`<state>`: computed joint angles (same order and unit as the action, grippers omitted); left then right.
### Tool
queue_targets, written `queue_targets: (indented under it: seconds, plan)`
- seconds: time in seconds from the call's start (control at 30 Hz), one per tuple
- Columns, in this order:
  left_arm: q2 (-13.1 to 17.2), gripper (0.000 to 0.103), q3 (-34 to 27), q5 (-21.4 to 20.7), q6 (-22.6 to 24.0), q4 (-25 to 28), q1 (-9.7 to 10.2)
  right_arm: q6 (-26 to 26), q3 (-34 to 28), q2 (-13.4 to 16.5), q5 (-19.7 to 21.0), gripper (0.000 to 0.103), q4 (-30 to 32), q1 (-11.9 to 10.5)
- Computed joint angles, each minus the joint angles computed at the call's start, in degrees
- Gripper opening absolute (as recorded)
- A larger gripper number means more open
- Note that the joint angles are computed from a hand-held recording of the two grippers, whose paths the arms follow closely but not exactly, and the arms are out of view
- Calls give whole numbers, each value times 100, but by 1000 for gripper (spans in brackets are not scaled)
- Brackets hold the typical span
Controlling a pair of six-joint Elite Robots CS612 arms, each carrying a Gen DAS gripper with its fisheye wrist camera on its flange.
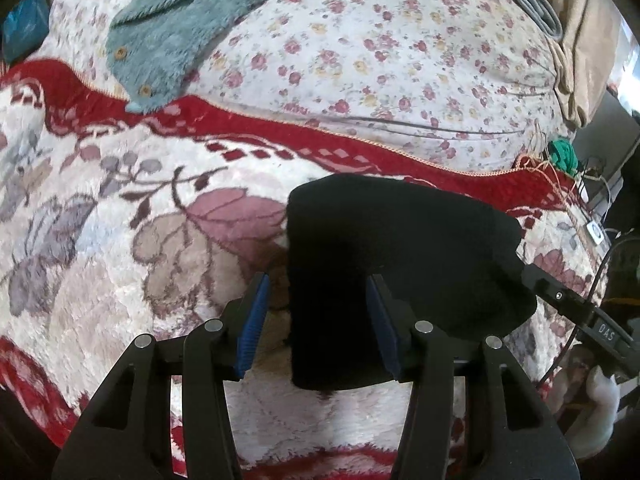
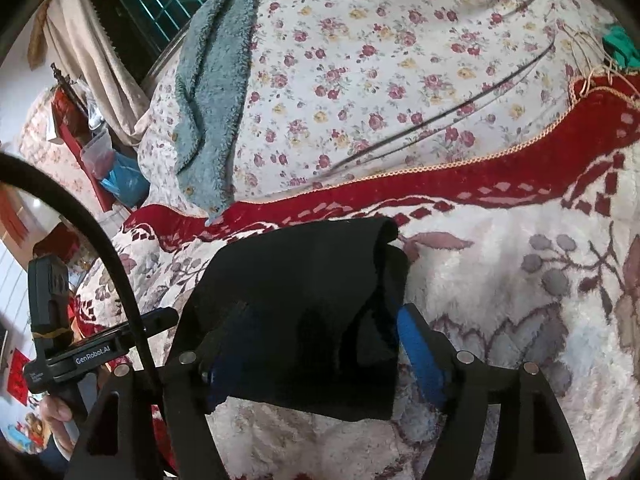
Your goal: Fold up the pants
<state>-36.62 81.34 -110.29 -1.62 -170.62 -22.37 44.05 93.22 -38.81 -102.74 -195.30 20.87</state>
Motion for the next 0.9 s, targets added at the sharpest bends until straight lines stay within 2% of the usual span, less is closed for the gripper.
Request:
queue_targets:
  seconds: [0.13, 0.2, 0.37, 0.43, 0.47, 0.5, 0.57, 0.67, 0.83, 0.87, 0.9]
  plan:
    - [119, 52, -190, -460, -179, 263, 107, 207, 21, 63, 214, 76, -67, -74]
    - [203, 63, -308, -789, -281, 364, 153, 321, 10, 107, 326, 76, -79, -116]
    - [349, 63, -537, -1272, -197, 632, 161, 436, -67, 234, 650, 79, -124, -227]
    - [390, 64, -609, -1194, -43, 805, 119, 524, -104, 316, 891, 80, -286, -283]
    - [426, 67, -670, -1191, 0, 937, 108, 562, -118, 346, 961, 82, -352, -299]
    - [495, 78, -770, -1324, 8, 1105, 121, 593, -131, 378, 1015, 84, -433, -313]
    - [660, 83, -950, -1703, -123, 1160, 179, 637, -141, 437, 1118, 87, -616, -338]
    - [645, 86, -895, -1684, 182, 1053, 161, 734, -136, 516, 1141, 90, -918, -340]
    - [650, 88, -843, -1669, 338, 901, 143, 481, -169, 462, 1186, 90, -603, -335]
    - [651, 88, -871, -1671, 407, 976, 140, 468, -173, 461, 1180, 89, -583, -336]
    - [649, 88, -893, -1637, 476, 1062, 137, 437, -173, 457, 1165, 80, -571, -332]
